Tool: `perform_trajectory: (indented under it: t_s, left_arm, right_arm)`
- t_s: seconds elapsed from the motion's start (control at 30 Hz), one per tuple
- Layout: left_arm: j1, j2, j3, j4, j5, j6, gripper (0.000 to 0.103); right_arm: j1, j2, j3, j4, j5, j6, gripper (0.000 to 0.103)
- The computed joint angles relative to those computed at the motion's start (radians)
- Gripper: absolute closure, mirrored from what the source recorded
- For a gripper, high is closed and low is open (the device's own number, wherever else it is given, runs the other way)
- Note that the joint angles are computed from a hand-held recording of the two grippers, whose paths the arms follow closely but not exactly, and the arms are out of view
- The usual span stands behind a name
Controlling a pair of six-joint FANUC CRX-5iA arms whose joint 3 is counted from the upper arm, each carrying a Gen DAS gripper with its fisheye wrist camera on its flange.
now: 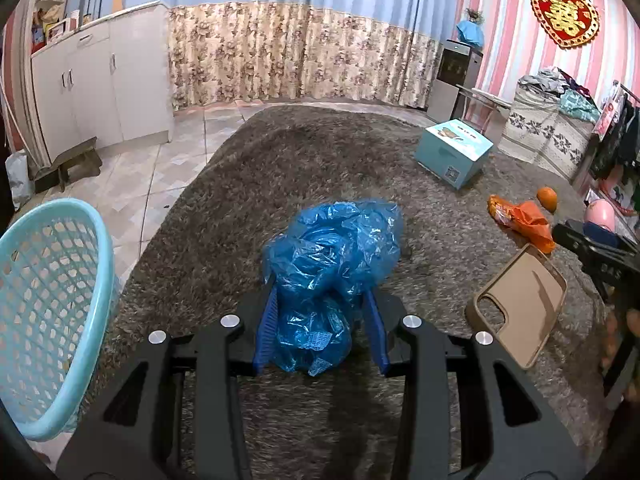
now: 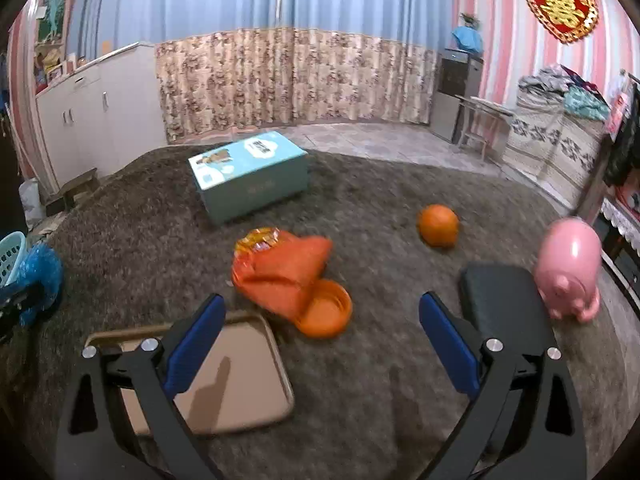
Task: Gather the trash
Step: 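Grasp the blue plastic bag with the left tool while the right tool grasps the orange plastic piece, then carry the blue bag with the left tool into the basket while the right tool carries the orange piece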
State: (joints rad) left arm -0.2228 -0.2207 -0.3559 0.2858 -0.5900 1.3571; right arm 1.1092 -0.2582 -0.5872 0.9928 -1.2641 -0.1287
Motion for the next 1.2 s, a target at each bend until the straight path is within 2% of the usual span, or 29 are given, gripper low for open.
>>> perform_trajectory:
  t_s: [0.07, 0.1, 0.17, 0.23, 0.3, 0.33, 0.4, 0.57, 0.83, 1.07, 1.2]
  left_arm:
    - [0.005, -0.001, -0.009, 0.014, 0.005, -0.004, 0.066]
    - [0.009, 0.000, -0.012, 0.024, 0.004, -0.007, 0.066]
    - [0.014, 0.000, -0.020, 0.041, 0.006, -0.016, 0.066]
    - [0.011, -0.002, -0.020, 0.038, 0.008, -0.010, 0.066]
    - [0.013, -0.002, -0.021, 0.037, 0.008, -0.013, 0.066]
    - [0.014, -0.001, -0.021, 0.038, 0.008, -0.014, 0.066]
    - [0.014, -0.001, -0.022, 0.044, 0.007, -0.016, 0.066]
    - [0.020, -0.007, -0.035, 0.066, 0.010, -0.027, 0.066]
    - [0.019, -0.019, -0.037, 0.053, 0.014, -0.020, 0.066]
    - [0.036, -0.120, -0.046, 0.009, -0.006, -0.003, 0.066]
    - [0.099, -0.210, -0.083, 0.084, -0.020, -0.059, 0.066]
  right_arm:
    - [-0.039, 0.020, 0.022, -0.013, 0.048, 0.046, 0.012]
    - [-0.053, 0.027, 0.030, -0.017, 0.064, 0.053, 0.021]
    - [-0.088, 0.040, 0.051, -0.041, 0.112, 0.087, 0.032]
    - [-0.117, 0.061, 0.074, -0.080, 0.149, 0.132, 0.036]
    - [-0.142, 0.083, 0.102, -0.150, 0.183, 0.197, 0.063]
    - [-0.146, 0.085, 0.102, -0.157, 0.194, 0.204, 0.067]
    - [-0.140, 0.078, 0.089, -0.132, 0.204, 0.192, 0.082]
    - [-0.099, 0.040, 0.038, -0.014, 0.176, 0.103, 0.089]
    - [0.037, -0.033, 0.002, 0.076, 0.055, 0.014, 0.089]
    - [0.119, -0.047, 0.023, 0.121, 0.015, -0.001, 0.089]
    - [0.139, -0.016, 0.063, 0.138, 0.026, 0.022, 0.089]
